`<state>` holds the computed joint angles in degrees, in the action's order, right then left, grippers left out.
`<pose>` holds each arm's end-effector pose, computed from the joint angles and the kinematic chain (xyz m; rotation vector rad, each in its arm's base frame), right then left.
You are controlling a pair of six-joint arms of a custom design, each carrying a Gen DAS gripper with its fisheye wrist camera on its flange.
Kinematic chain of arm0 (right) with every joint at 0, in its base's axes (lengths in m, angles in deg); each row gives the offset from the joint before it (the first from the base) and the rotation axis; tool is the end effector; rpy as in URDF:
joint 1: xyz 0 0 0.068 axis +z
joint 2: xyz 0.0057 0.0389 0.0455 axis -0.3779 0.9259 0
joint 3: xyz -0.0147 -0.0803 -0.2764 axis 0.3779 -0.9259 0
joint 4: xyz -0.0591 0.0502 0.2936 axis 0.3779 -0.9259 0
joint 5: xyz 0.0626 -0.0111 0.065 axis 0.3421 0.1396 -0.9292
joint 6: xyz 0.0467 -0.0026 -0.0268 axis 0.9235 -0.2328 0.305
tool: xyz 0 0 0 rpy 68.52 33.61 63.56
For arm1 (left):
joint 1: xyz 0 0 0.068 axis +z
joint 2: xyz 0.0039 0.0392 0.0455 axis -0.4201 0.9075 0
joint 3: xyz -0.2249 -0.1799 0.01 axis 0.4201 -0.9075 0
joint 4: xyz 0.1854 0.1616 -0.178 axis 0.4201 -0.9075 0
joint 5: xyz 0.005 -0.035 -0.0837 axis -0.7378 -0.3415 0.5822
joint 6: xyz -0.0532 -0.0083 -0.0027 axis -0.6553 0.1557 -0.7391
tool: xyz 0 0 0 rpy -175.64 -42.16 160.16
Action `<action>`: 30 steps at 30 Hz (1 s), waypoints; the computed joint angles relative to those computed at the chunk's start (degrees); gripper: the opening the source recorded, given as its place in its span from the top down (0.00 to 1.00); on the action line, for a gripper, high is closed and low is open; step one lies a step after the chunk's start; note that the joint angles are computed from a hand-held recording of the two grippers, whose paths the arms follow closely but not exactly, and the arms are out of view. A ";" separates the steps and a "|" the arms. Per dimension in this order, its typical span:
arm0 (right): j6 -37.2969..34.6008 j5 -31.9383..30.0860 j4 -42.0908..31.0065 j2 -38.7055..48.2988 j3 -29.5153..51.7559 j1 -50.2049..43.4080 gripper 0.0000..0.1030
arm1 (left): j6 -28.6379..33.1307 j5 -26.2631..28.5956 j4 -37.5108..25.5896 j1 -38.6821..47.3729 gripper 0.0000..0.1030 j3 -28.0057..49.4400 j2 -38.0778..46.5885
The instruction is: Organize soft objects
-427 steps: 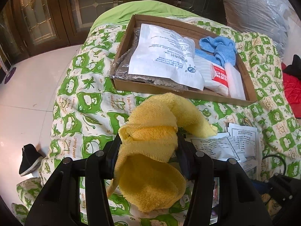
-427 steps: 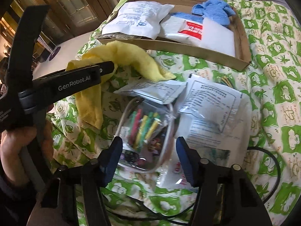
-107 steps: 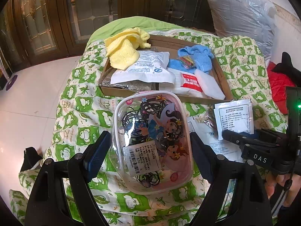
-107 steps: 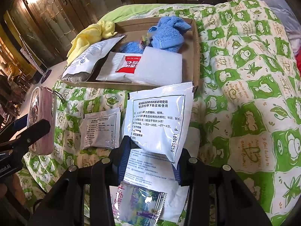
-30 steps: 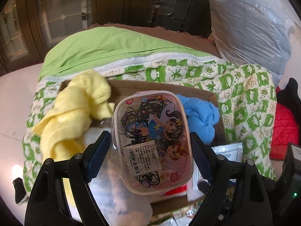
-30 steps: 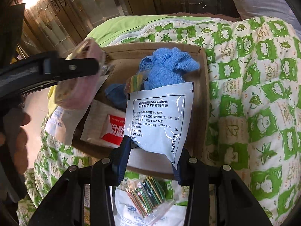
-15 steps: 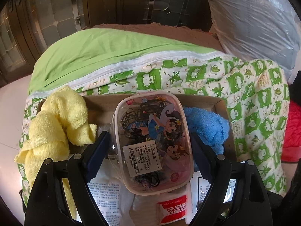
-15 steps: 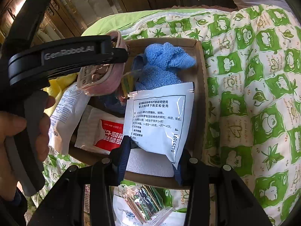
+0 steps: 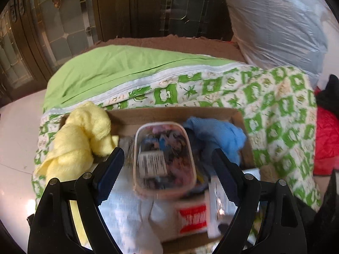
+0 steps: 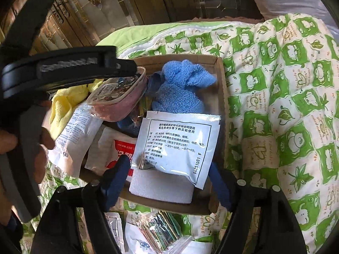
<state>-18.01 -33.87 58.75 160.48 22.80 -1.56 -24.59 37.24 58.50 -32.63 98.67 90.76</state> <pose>0.2363 0.0887 0.1036 0.0749 2.5943 0.2780 0.3435 -0.0548 0.1558 0.4867 2.5423 -0.2699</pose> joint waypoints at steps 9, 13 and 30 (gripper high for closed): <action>1.51 3.67 -5.27 -17.79 -9.04 2.65 0.24 | 7.64 3.76 -3.74 9.45 0.18 -23.03 -25.80; 4.77 5.74 -8.57 -22.65 -12.19 5.58 0.24 | 13.18 0.17 -4.11 11.75 0.18 -31.07 -34.30; 16.29 13.55 -14.74 -24.87 -15.58 20.98 0.23 | 19.97 5.88 -2.94 20.70 0.18 -36.37 -32.02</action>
